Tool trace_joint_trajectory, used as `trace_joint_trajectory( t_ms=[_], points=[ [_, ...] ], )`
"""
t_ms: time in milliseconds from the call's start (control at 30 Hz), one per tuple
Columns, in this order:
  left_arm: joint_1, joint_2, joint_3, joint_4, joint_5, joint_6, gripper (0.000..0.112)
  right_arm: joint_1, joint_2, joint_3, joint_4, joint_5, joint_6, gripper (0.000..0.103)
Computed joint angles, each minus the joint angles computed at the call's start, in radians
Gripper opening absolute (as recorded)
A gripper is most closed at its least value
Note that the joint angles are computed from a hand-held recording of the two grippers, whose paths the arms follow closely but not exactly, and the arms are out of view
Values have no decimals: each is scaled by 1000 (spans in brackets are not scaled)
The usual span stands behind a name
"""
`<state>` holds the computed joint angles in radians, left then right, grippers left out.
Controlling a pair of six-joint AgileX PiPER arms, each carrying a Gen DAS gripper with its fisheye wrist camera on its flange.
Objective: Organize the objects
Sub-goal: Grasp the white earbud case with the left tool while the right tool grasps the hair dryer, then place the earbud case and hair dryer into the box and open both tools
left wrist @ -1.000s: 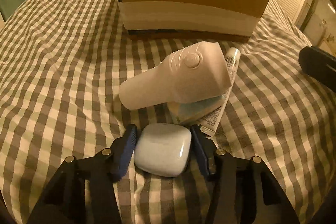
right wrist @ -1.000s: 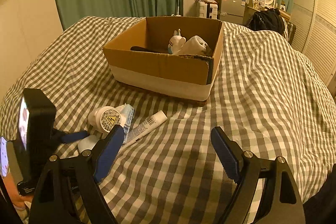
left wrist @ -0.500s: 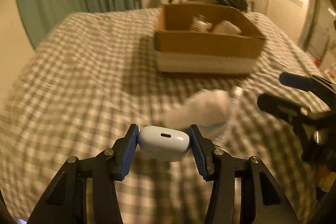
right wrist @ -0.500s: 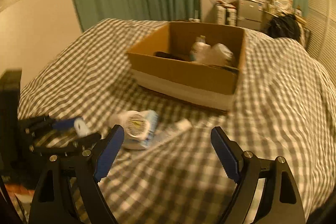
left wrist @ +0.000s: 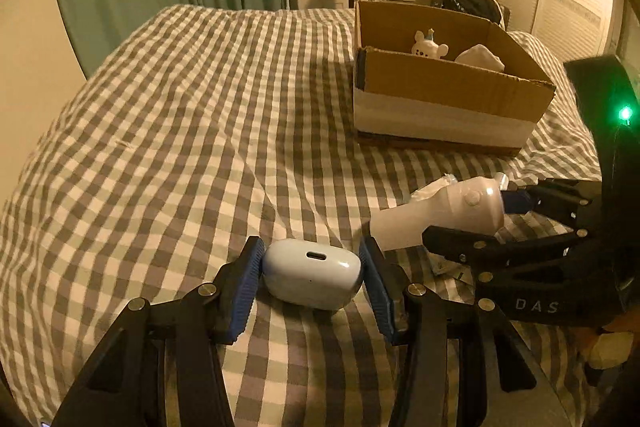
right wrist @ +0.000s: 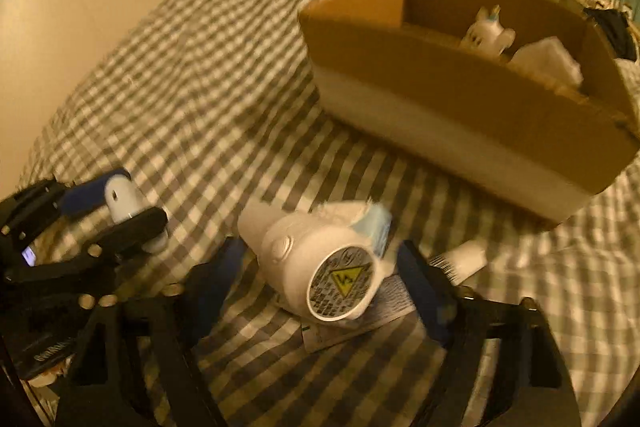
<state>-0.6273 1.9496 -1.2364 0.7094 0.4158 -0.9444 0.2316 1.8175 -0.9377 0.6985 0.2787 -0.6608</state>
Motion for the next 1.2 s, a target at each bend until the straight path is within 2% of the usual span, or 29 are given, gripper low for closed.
trace_joint_trajectory(
  t_ms=[100,267,433,633,733,933,1100,1200],
  points=[
    [3,14,-8,-30,-2,28,51,-2,4,9,27,1,-29,60],
    [22,50,-41,-166,0,169,52,-1,-34,54,48,-31,-40,59],
    [9,67,-55,-166,24,198,53,-7,-77,87,40,-42,-19,59],
    [18,29,-33,-199,9,213,52,-6,-139,125,35,-60,-9,59],
    [12,-8,-22,-200,14,200,52,2,-199,149,-45,-83,72,59],
    [-14,-78,-54,-204,38,221,52,-10,-367,178,-330,-77,355,59],
    [-25,-73,-186,-234,95,282,52,-44,-478,146,-529,-26,539,59],
    [-27,-35,-305,-248,142,320,52,-79,-520,109,-551,7,536,59]
  ],
)
